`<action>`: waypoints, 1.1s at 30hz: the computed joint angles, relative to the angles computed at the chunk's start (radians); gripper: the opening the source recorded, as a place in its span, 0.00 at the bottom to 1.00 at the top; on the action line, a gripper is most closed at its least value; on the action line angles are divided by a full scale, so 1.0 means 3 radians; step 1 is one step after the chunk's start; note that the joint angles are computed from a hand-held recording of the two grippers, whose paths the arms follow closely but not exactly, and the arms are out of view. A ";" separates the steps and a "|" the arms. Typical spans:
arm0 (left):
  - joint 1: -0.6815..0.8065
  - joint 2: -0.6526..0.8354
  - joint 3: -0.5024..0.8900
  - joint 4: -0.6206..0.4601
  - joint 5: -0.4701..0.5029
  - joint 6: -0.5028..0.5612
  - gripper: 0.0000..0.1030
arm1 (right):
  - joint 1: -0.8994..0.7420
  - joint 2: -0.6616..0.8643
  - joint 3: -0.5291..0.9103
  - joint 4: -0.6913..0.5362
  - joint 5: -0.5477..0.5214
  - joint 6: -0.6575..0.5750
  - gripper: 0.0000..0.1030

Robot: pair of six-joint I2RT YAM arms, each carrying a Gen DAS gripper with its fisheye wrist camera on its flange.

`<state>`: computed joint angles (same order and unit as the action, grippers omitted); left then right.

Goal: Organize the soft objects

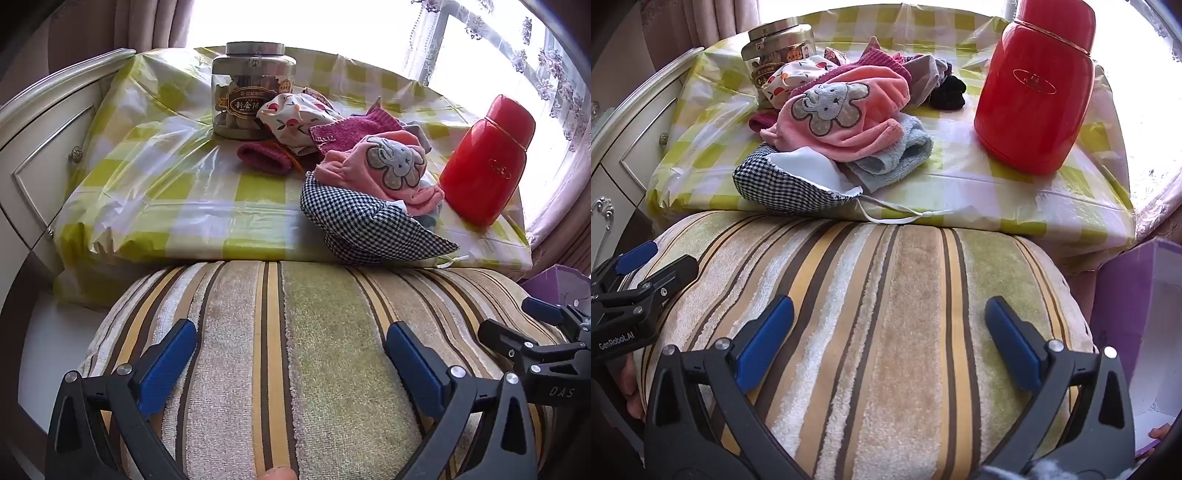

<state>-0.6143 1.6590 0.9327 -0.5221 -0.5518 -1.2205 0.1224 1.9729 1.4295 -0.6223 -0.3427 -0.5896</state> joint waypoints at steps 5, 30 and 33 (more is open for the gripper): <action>0.0006 0.0010 -0.0023 0.0033 0.0004 0.0004 1.00 | 0.0010 -0.0009 -0.0011 0.0020 0.0043 -0.0005 1.00; -0.0051 0.0094 0.0079 -0.0036 -0.0108 0.0105 1.00 | 0.0003 -0.0005 -0.0017 0.0029 0.0033 -0.0016 1.00; -0.0052 0.0072 0.0060 -0.0004 -0.0101 0.0127 1.00 | 0.0004 -0.0002 -0.0008 0.0024 0.0033 -0.0015 1.00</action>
<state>-0.6301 1.6805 0.9506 -0.5234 -0.5823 -1.1825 0.1236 1.9723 1.4271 -0.6151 -0.3329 -0.5941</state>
